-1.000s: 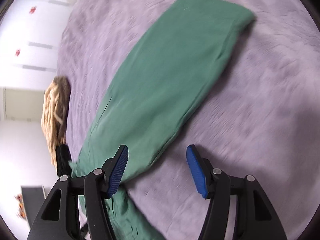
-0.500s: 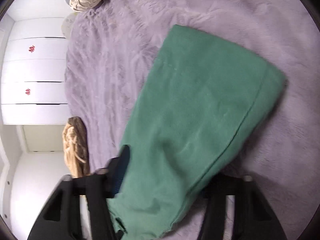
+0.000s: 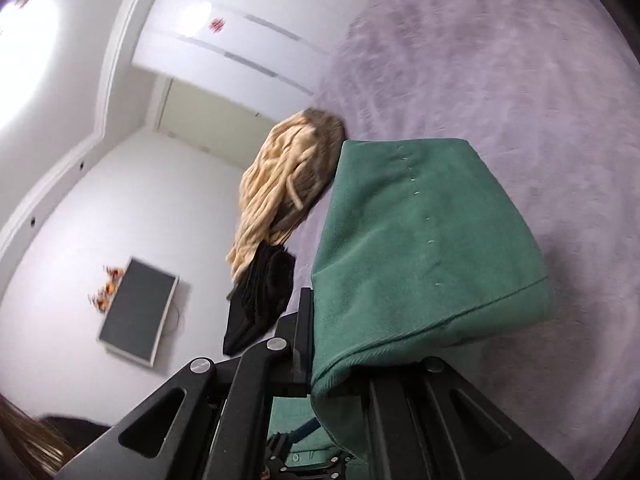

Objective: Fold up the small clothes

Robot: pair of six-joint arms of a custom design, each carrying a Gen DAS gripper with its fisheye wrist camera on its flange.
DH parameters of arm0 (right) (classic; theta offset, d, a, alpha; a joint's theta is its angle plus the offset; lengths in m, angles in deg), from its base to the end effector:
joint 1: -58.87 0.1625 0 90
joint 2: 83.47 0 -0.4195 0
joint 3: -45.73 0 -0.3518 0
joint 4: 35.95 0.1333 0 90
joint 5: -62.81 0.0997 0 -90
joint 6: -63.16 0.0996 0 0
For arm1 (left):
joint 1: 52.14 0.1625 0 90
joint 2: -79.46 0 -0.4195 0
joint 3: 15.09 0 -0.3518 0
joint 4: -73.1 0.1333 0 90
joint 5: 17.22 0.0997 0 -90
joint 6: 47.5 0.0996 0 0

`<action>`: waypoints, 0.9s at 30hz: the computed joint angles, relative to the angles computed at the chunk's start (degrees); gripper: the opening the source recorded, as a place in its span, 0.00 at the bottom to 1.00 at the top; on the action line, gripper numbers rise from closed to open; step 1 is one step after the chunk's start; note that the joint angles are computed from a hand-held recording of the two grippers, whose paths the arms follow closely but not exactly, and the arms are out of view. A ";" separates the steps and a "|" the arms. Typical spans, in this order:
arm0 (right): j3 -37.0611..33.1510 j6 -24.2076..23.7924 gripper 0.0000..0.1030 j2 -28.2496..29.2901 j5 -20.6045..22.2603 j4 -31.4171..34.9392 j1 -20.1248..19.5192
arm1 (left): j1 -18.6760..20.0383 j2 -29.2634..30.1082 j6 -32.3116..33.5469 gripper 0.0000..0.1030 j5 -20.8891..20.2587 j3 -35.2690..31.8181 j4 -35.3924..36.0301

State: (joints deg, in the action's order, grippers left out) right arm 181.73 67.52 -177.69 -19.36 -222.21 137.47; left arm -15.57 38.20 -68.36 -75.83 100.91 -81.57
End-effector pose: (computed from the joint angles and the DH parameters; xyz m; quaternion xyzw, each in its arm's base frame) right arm 0.0709 -0.3914 0.3703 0.0907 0.8829 -0.4595 0.0326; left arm -0.2842 -0.4414 -0.0014 0.2917 0.9139 -0.0954 0.2658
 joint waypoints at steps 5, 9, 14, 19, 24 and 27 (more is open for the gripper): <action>-8.04 -6.29 0.04 20.56 -11.70 -1.37 16.86 | 4.05 -12.57 -0.10 0.99 7.67 6.06 0.21; -14.29 -5.90 0.05 38.29 -14.14 -0.69 21.38 | 8.02 -22.01 -1.00 0.99 15.33 9.71 4.51; -19.47 -0.11 0.09 50.86 -24.33 6.54 23.02 | 14.88 -30.35 -0.49 0.99 19.48 10.93 11.31; -14.29 9.30 0.58 48.92 -24.94 -4.09 22.62 | 18.34 -35.84 0.15 0.99 18.72 12.81 12.78; -20.32 6.26 0.07 50.45 -32.33 -2.57 26.18 | 19.08 -38.11 0.34 0.99 17.19 13.63 13.34; -28.81 -6.30 0.10 56.32 -43.02 5.31 33.43 | 19.63 -39.52 0.81 0.99 17.13 13.55 13.16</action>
